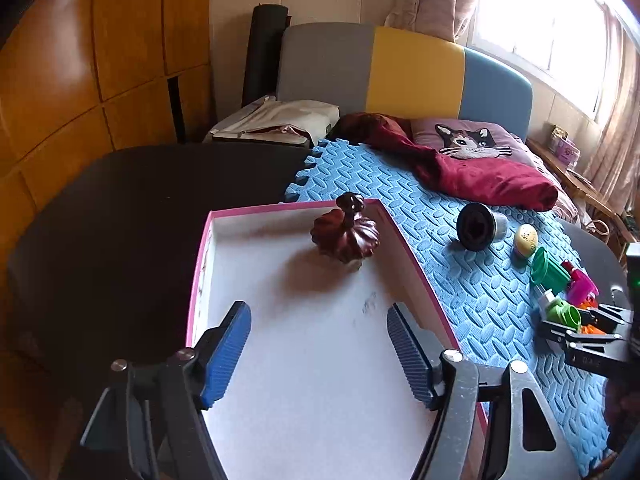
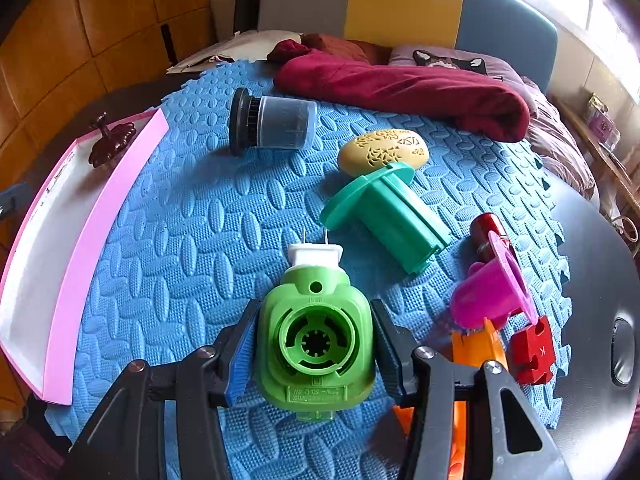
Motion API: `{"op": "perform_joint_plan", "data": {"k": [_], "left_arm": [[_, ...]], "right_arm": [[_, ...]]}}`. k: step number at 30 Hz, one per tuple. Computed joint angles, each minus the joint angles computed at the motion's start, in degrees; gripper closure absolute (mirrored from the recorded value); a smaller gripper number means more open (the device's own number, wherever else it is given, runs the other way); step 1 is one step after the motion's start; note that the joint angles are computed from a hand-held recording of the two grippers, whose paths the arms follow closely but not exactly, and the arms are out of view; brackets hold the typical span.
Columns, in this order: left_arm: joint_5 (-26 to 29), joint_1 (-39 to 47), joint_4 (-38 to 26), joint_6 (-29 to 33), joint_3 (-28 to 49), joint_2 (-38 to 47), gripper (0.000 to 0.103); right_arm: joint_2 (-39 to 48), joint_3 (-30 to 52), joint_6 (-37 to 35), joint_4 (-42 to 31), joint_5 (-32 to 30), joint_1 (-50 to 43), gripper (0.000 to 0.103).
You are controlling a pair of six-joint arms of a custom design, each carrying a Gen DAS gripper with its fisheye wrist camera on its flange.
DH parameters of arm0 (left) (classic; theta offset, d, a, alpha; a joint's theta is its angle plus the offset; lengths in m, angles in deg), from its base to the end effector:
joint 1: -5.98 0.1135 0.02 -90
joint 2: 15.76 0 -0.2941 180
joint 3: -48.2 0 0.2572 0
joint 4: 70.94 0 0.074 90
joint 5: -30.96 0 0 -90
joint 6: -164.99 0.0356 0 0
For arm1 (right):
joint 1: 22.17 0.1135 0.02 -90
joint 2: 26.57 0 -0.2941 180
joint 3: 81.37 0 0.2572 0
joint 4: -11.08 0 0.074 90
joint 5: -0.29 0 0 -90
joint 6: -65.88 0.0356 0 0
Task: Organize rigid objects
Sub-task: 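Carry the brown lid into the white tray and open the left tool, then carry the green plug toy into the white tray and open the right tool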
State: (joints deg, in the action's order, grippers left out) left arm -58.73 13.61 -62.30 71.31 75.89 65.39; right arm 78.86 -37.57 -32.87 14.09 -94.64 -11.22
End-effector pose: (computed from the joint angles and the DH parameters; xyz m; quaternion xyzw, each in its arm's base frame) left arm 0.2038 0.0271 0.1202 -0.0899 0.9189 0.0107 0.3840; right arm 0.2718 0.0557 0.0772 -0.1760 0.9457 0.0466 0.2693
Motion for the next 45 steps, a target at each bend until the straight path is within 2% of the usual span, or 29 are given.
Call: {"op": "perform_joint_plan", "data": {"k": [4, 6, 17, 27, 40, 45], "left_arm": [[-2.18, -0.96, -1.56, -0.81, -1.75, -3.81, 0.025], [-1.87, -0.41, -3.03, -1.44, -1.98, -5.08, 0.020], [-5.14, 0.50, -3.97, -1.61, -3.79, -7.22, 0.020], [-3.38, 5.58, -3.71, 0.63, -4.99, -9.01, 0.014], [-0.74, 10.91, -4.31, 2.55, -5.23, -9.79, 0.014], [1.29, 13.83, -4.52, 3.49, -4.84, -8.80, 0.014]], "right_arm": [[-0.20, -0.62, 0.25, 0.76, 0.38, 0.28, 0.050], [-0.13, -0.52, 0.52, 0.80, 0.66, 0.48, 0.050], [0.29, -1.01, 0.94, 2.25, 3.83, 2.04, 0.050], [-0.47, -1.83, 3.04, 2.20, 4.49, 3.35, 0.051], [-4.15, -3.05, 15.67, 1.87, 2.06, 10.73, 0.051], [-6.76, -2.68, 18.69, 1.35, 3.32, 15.80, 0.051]]}}
